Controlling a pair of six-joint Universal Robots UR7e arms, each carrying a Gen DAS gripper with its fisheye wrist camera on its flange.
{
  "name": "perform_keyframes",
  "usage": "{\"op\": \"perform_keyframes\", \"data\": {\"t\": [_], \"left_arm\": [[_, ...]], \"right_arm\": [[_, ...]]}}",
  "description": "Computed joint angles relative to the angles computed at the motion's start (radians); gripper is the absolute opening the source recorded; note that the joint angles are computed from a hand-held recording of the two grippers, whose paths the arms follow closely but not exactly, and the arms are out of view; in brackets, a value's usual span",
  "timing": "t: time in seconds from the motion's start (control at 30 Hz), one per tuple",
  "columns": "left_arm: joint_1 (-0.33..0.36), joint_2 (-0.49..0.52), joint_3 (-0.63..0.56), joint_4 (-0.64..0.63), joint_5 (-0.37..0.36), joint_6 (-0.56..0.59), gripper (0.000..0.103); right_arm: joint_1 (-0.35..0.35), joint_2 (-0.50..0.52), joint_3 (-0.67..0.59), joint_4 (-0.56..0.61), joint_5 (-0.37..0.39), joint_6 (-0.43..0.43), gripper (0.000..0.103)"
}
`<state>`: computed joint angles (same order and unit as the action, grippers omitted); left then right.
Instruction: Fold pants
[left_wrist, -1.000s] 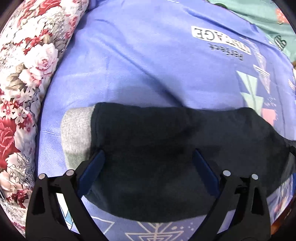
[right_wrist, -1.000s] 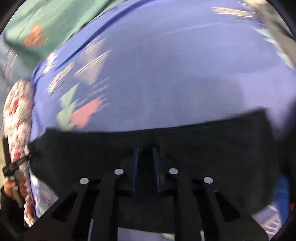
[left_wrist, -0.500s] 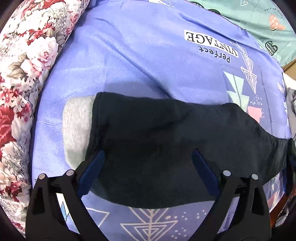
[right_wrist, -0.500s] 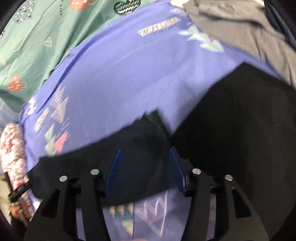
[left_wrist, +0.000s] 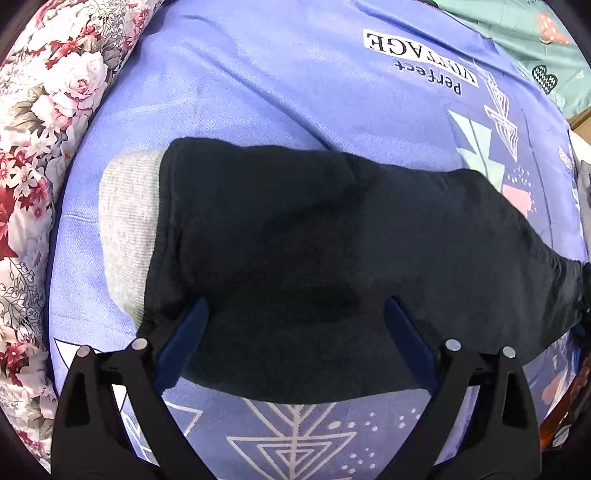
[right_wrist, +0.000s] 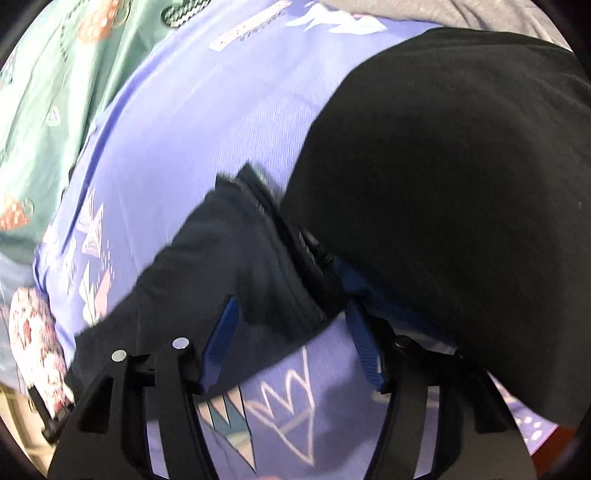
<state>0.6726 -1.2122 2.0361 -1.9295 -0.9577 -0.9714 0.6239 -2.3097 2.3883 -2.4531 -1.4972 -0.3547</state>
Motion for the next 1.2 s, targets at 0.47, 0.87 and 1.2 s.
{"op": "perform_keyframes", "data": {"t": [0.47, 0.87, 1.2], "left_arm": [[0.023, -0.015, -0.011, -0.053, -0.037, -0.029, 0.098], [-0.021, -0.089, 0.012, -0.057, -0.016, -0.02, 0.098], [-0.02, -0.09, 0.028, -0.067, -0.035, -0.043, 0.098]], "right_arm": [[0.335, -0.002, -0.061, 0.124, 0.1, 0.028, 0.015], [0.812, 0.46, 0.026, -0.055, -0.172, 0.074, 0.015], [0.877, 0.601, 0.005, -0.02, -0.235, 0.045, 0.058]]}}
